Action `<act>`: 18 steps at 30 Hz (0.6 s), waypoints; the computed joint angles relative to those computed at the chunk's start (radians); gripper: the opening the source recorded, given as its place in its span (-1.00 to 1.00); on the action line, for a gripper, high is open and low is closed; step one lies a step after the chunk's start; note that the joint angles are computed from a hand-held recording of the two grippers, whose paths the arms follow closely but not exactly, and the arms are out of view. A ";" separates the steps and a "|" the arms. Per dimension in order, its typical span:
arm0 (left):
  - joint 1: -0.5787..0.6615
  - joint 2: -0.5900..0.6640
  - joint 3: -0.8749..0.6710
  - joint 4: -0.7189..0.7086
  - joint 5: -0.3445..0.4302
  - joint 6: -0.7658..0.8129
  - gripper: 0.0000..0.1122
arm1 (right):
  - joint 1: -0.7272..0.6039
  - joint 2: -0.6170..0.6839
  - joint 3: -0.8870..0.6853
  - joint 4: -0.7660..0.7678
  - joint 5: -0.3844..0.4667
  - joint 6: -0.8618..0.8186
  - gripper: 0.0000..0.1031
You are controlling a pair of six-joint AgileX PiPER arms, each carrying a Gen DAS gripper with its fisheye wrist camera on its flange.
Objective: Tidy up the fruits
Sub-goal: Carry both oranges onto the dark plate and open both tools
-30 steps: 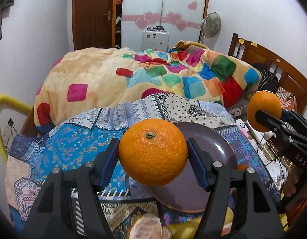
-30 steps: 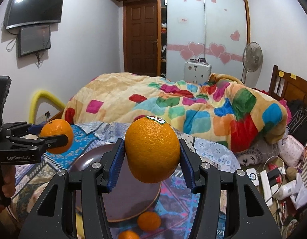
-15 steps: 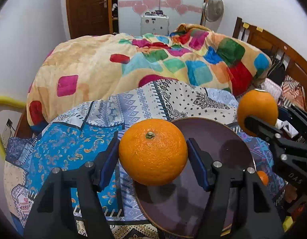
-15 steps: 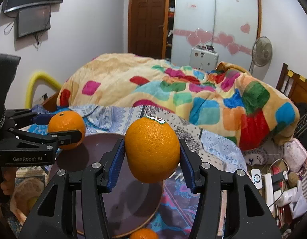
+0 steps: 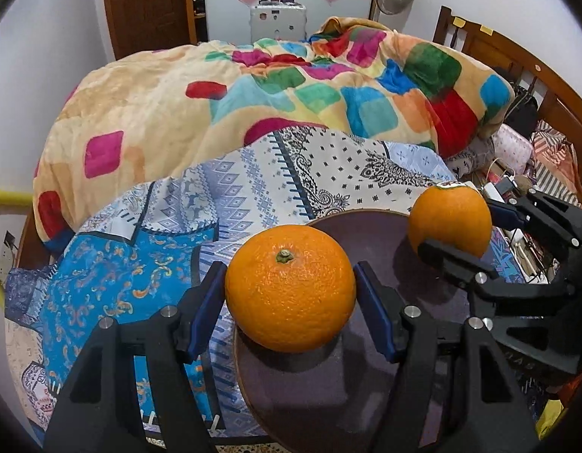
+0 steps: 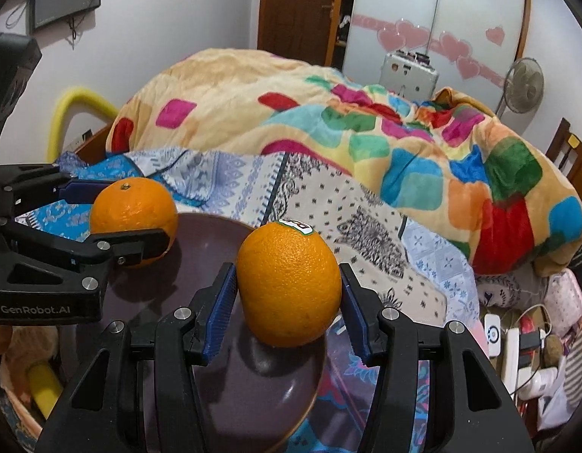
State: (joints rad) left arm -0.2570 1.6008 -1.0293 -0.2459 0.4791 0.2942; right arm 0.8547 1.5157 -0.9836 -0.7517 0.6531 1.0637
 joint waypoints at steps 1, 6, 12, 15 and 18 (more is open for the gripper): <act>-0.002 0.007 -0.001 0.009 -0.002 -0.009 0.20 | -0.001 0.003 -0.002 0.013 -0.002 -0.011 -0.03; -0.021 0.006 0.009 0.059 -0.023 -0.038 0.21 | 0.002 0.037 -0.023 0.052 0.015 -0.056 -0.03; -0.021 0.011 0.009 0.058 -0.016 -0.031 0.22 | 0.018 0.039 -0.022 0.016 0.032 -0.017 -0.02; -0.011 -0.008 0.017 0.010 -0.002 0.020 0.26 | 0.038 0.034 -0.020 -0.016 0.051 0.014 0.00; -0.009 -0.052 0.040 0.032 -0.017 0.000 0.33 | 0.057 0.018 -0.023 -0.036 0.073 0.030 0.16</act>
State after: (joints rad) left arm -0.2660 1.5487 -0.9889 -0.2135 0.4617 0.2943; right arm 0.9115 1.5339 -1.0071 -0.7875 0.7257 1.0939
